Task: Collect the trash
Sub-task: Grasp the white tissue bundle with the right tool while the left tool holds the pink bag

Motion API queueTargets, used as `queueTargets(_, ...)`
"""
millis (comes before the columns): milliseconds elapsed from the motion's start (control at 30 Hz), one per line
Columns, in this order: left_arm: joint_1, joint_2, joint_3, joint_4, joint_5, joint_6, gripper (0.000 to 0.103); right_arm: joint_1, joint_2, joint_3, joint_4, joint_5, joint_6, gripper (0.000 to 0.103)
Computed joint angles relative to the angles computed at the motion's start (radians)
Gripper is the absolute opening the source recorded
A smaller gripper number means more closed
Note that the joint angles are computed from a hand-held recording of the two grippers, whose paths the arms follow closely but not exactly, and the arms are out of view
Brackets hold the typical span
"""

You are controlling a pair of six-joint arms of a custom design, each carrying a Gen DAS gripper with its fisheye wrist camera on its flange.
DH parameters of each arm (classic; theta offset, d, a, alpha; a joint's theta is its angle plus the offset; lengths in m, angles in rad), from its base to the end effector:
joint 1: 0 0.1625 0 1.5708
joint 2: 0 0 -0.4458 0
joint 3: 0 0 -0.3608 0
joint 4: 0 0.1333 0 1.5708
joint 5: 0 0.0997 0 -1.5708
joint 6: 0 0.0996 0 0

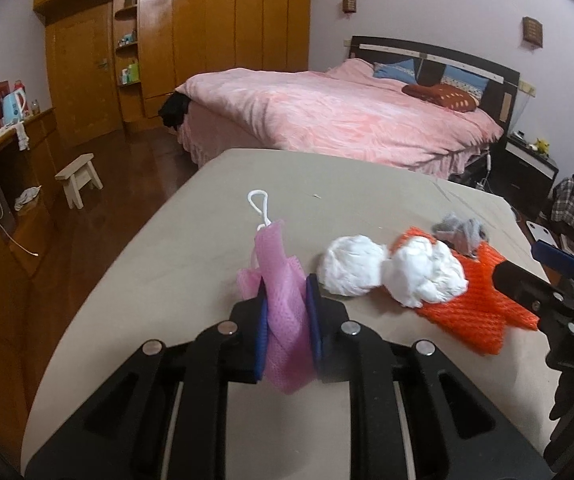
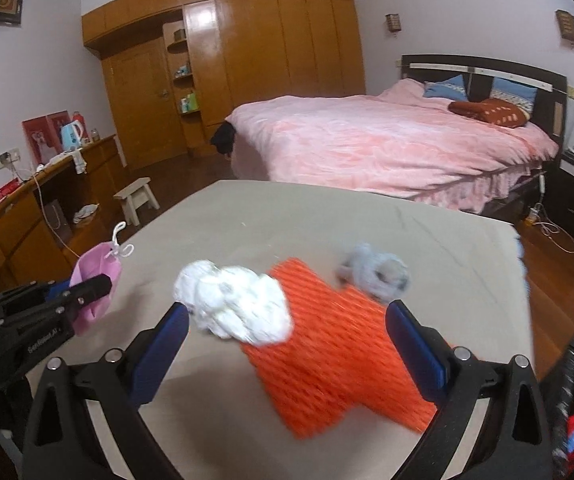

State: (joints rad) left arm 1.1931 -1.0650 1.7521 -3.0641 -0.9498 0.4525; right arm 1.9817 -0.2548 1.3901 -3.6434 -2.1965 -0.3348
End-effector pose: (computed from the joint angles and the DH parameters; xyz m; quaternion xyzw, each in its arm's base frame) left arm -0.0518 -0.6491 0.3395 0.2435 0.8498 -0.3627 0.2948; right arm 0.3514 -0.6188 -0.0197 0.1798 -0.8412 0.4399 0.2580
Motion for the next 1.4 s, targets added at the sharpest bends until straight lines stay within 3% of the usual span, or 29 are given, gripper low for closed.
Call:
queueTargets(300, 0.028, 0.003, -0.031, -0.006, 0.004, 0.009, 0.016, -0.011, 0.049, -0.12, 0.216, 0.036, 0.036, 0.075)
queueTargets(433, 0.036, 0.006, -0.044, 0.0, 0.0, 0.01, 0.016, -0.011, 0.075, -0.155, 0.247, 0.015, 0.035, 0.069)
queueTargets(667, 0.043, 0.008, -0.051, 0.006, -0.004, 0.001, 0.016, -0.009, 0.09, -0.187, 0.266, -0.014, 0.019, 0.061)
queueTargets(833, 0.044, 0.01, -0.049, 0.006, -0.01, 0.0, 0.016, -0.008, 0.099, -0.203, 0.258, -0.033, -0.003, 0.068)
queueTargets(1000, 0.046, 0.011, -0.051, 0.013, -0.019, 0.001, 0.016, -0.017, 0.1, -0.219, 0.337, -0.025, 0.025, 0.072)
queueTargets(1167, 0.046, 0.009, -0.049, 0.013, -0.021, 0.007, 0.016, -0.018, 0.088, -0.203, 0.328, 0.003, 0.017, 0.048)
queueTargets(1400, 0.031, -0.006, -0.029, 0.007, -0.029, 0.015, 0.016, -0.006, 0.04, -0.123, 0.242, 0.06, 0.019, 0.042)
